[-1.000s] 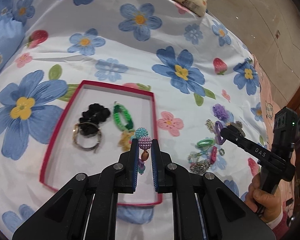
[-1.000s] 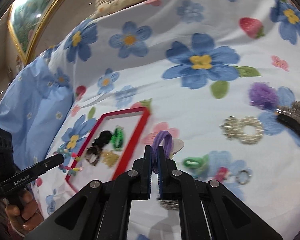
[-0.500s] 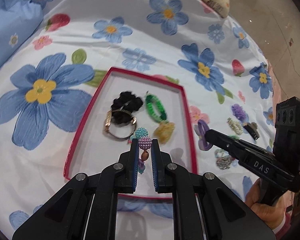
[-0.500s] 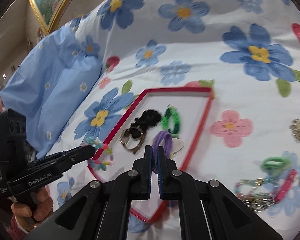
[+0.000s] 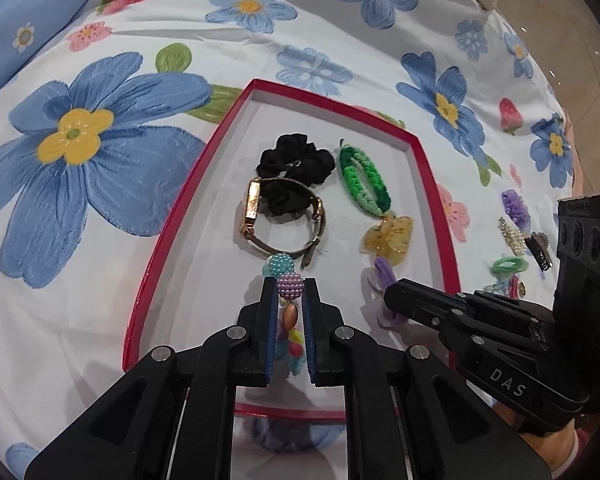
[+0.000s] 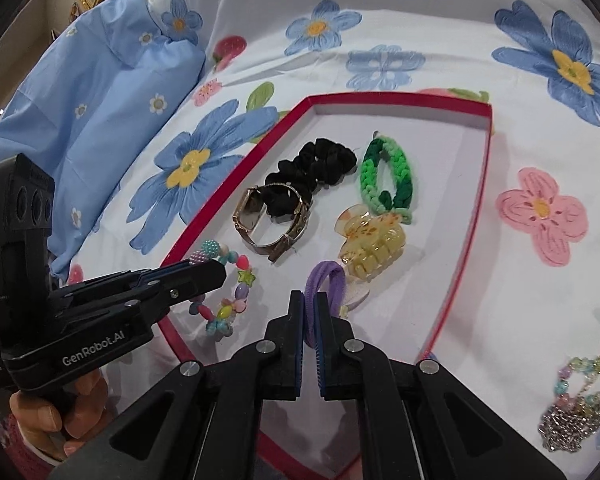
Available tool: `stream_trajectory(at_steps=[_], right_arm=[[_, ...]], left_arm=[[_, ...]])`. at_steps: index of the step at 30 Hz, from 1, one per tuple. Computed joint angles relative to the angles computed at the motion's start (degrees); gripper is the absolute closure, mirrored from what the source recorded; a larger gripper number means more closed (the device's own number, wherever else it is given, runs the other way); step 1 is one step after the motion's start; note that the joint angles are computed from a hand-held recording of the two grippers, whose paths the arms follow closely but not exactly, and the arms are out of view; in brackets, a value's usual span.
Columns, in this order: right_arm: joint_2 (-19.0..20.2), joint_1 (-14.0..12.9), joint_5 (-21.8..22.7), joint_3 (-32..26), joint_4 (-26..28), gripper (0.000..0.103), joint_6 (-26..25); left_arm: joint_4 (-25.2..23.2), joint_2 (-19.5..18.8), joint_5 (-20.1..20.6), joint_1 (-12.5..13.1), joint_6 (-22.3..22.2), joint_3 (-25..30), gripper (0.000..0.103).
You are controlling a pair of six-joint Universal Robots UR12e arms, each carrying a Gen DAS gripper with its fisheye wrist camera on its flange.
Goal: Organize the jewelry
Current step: 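Lower the bracelet and purple hair tie into the box lid and release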
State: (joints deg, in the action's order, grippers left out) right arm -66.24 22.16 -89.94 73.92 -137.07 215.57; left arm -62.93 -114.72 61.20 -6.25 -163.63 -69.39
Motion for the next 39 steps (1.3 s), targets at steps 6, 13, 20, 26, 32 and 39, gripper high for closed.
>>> stream_trajectory(at_steps=[6, 13, 20, 26, 32, 39], right_arm=[[0.23, -0.39, 1.76, -0.11, -0.32, 0.094, -0.14], [0.18, -0.66, 2.99, 0.12, -1.06, 0.093, 0.41], [-0.53, -0.76, 3.88, 1.11, -2.25, 0.091, 1.21], [-1.39, -0.68, 3.16, 2.01, -3.06, 0.09, 1.69], [-1.79, -0.59, 2.7, 2.45, -3.26, 0.09, 2.09], [-4.72, -0.05, -0.52, 5.0, -5.48, 0.08, 2.01]], left_arm=[[-1.17, -0.48, 1.24, -0.16, -0.25, 0.56, 0.092], [-0.92, -0.35, 2.75, -0.41, -0.42, 0.53, 0.092], [0.23, 0.19, 3.9, -0.46, -0.89, 0.03, 0.082], [0.76, 0.76, 4.17, -0.27, -1.32, -0.56, 0.082], [1.01, 1.12, 4.73, -0.31, -1.42, -0.96, 0.082], [1.73, 2.74, 2.85, -0.54, -0.61, -1.97, 0.082]])
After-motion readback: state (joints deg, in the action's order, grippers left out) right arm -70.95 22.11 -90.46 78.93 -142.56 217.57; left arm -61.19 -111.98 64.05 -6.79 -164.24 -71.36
